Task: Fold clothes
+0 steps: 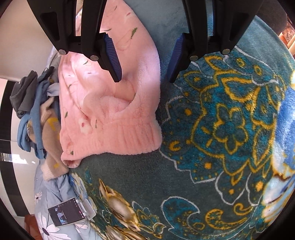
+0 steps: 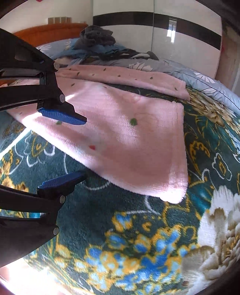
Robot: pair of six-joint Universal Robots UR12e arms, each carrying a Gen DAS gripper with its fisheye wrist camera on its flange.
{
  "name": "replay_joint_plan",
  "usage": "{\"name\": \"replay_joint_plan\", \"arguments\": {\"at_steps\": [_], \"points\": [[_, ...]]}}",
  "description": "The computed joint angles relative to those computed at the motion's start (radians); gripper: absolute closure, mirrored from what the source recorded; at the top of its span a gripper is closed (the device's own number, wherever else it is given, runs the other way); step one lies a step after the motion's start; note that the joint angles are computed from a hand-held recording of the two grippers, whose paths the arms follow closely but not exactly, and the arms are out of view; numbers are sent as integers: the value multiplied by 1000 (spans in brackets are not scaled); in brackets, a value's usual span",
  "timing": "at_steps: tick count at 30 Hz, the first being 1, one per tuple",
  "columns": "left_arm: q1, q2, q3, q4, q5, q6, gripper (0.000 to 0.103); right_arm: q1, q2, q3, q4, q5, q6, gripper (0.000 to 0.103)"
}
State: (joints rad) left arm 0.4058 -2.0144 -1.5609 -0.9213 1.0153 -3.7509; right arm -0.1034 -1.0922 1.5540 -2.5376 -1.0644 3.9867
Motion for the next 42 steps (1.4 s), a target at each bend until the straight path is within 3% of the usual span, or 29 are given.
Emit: {"name": "replay_joint_plan", "arguments": {"at_steps": [6,8,13,16,17,18,22,28,33,37,42], "points": [[16,0,-36,91,-83,-57,50,-6,24,68,-266,142,184,50],[18,1,-45,114,-94,-71,50,-4,30,79,-301,174,217,55],[30,11,-91,229,-150,-151,52,1,35,105,-366,183,282,80],[28,14,-93,243,-144,-156,71,7,35,85,-320,146,257,92],[23,14,-86,237,-130,-143,86,10,36,74,-304,132,247,93],[18,16,-78,230,-114,-130,94,12,37,63,-299,121,247,95],[-3,25,-48,193,-33,-89,97,17,34,18,-270,83,229,99],[9,74,-62,200,-41,-54,98,6,20,-16,-323,93,209,100],[42,129,-99,156,-28,37,98,-5,-18,7,-322,95,148,100],[33,130,-109,176,-11,-6,98,-5,-30,26,-297,81,149,100],[39,135,-86,124,-21,11,98,1,-6,-10,-303,57,162,100]]}}
